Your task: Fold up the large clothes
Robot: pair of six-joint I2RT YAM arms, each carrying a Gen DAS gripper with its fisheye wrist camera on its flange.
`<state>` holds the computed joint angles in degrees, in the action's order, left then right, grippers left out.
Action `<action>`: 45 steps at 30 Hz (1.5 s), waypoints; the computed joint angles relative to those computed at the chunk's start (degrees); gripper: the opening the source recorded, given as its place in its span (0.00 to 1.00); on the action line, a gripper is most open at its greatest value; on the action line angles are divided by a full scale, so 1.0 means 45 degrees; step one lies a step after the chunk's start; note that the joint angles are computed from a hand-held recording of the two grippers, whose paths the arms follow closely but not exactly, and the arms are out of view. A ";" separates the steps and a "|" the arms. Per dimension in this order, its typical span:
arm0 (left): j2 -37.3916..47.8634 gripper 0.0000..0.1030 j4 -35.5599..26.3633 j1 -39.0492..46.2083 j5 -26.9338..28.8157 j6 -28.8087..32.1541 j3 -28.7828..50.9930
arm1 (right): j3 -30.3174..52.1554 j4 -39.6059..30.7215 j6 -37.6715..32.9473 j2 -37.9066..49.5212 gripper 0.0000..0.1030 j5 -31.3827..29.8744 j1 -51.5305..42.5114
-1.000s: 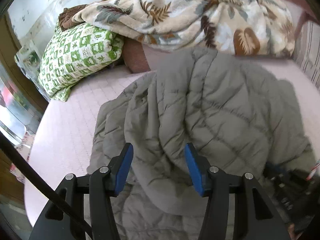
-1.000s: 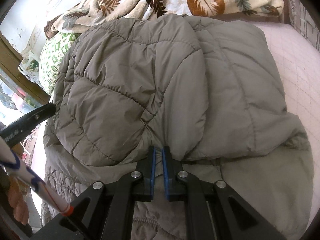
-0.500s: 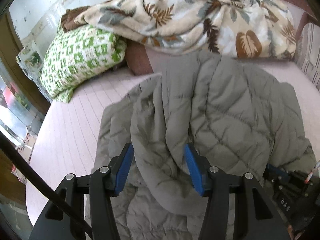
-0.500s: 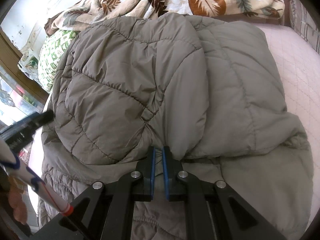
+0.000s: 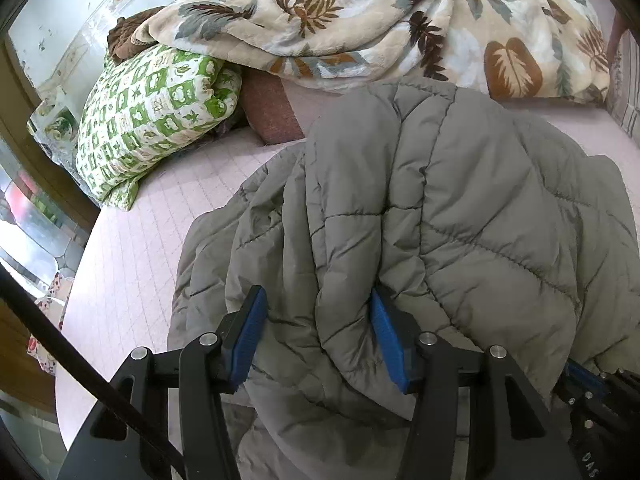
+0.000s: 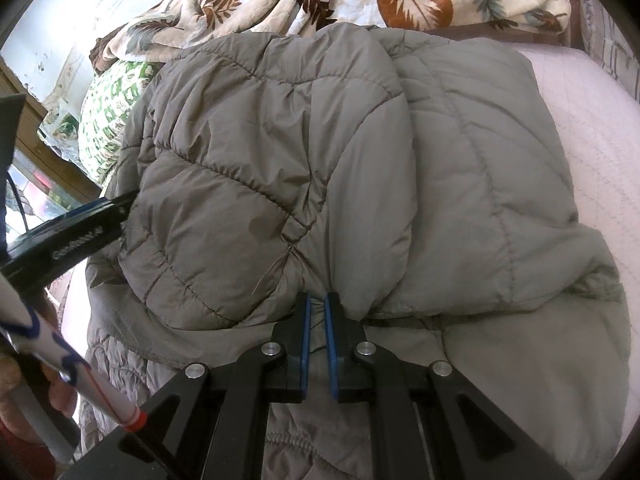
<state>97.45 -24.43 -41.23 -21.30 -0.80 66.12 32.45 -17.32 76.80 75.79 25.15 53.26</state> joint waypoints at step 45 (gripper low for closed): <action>-0.0901 0.64 -0.0539 0.1427 0.2081 -0.1203 0.0232 | -0.0691 -0.0339 0.0881 -0.2112 0.28 0.0782 0.0870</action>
